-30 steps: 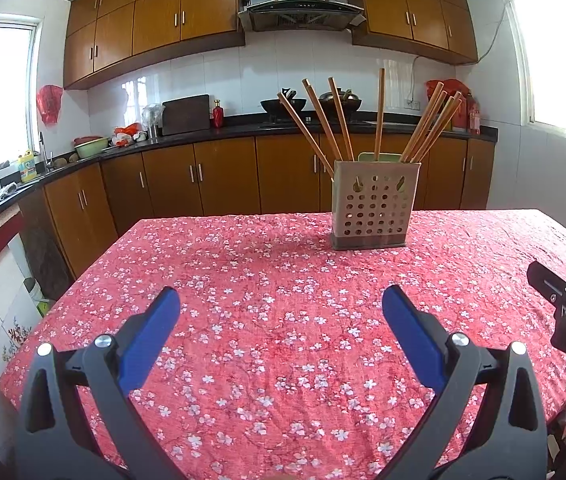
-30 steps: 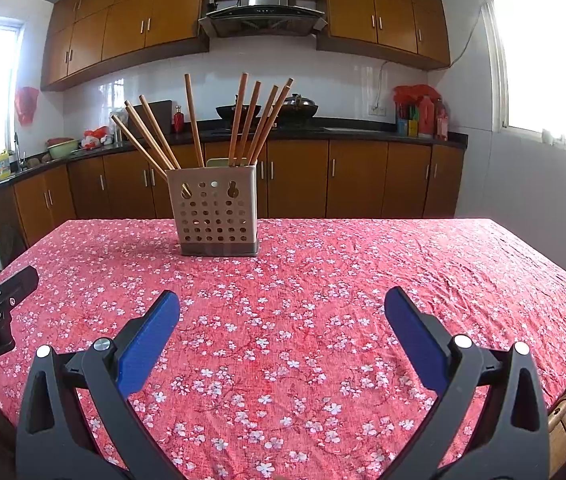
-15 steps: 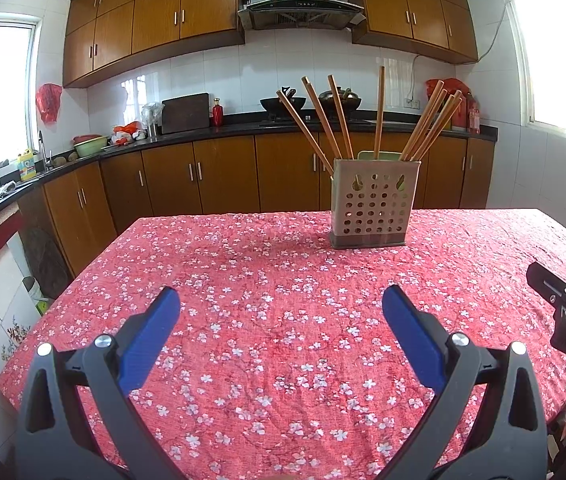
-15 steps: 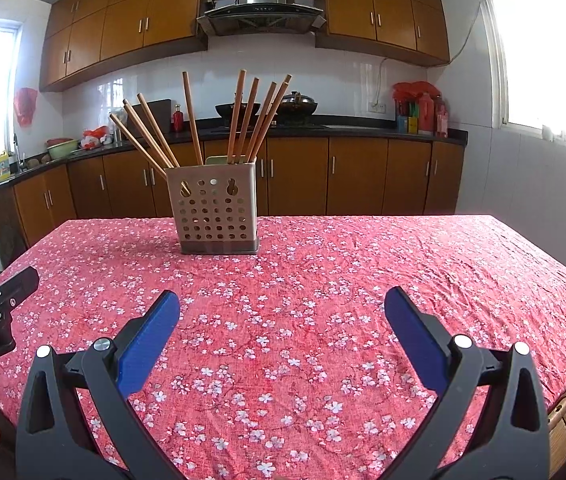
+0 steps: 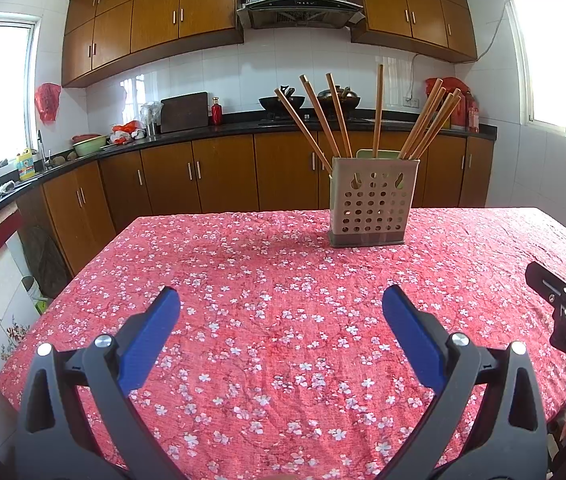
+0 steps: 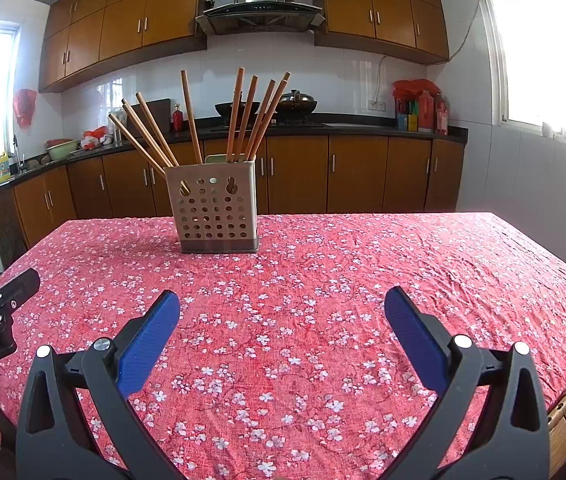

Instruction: Organize utensils

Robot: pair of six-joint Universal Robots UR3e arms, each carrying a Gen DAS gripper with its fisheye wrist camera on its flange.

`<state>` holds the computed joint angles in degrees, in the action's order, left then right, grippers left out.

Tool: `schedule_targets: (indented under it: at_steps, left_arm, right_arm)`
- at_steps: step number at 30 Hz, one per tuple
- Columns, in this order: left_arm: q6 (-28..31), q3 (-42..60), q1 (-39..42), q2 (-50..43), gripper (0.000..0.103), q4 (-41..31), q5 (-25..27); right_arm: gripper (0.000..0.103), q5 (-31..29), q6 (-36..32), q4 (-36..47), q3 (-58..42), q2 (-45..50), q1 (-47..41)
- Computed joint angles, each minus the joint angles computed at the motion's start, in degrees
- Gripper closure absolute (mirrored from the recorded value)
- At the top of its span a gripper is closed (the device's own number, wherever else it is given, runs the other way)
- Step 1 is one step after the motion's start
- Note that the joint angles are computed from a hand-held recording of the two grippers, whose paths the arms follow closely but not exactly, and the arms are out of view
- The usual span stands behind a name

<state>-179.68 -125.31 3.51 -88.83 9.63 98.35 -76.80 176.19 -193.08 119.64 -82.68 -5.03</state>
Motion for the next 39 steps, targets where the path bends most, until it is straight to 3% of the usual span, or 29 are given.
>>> schedule_targets:
  at_steps: [39]
  left_arm:
    - [-0.56, -0.09, -0.34, -1.34, 0.004, 0.77, 0.04]
  right_arm:
    - [0.002, -0.05, 0.11, 0.34, -0.13, 0.20, -0.05]
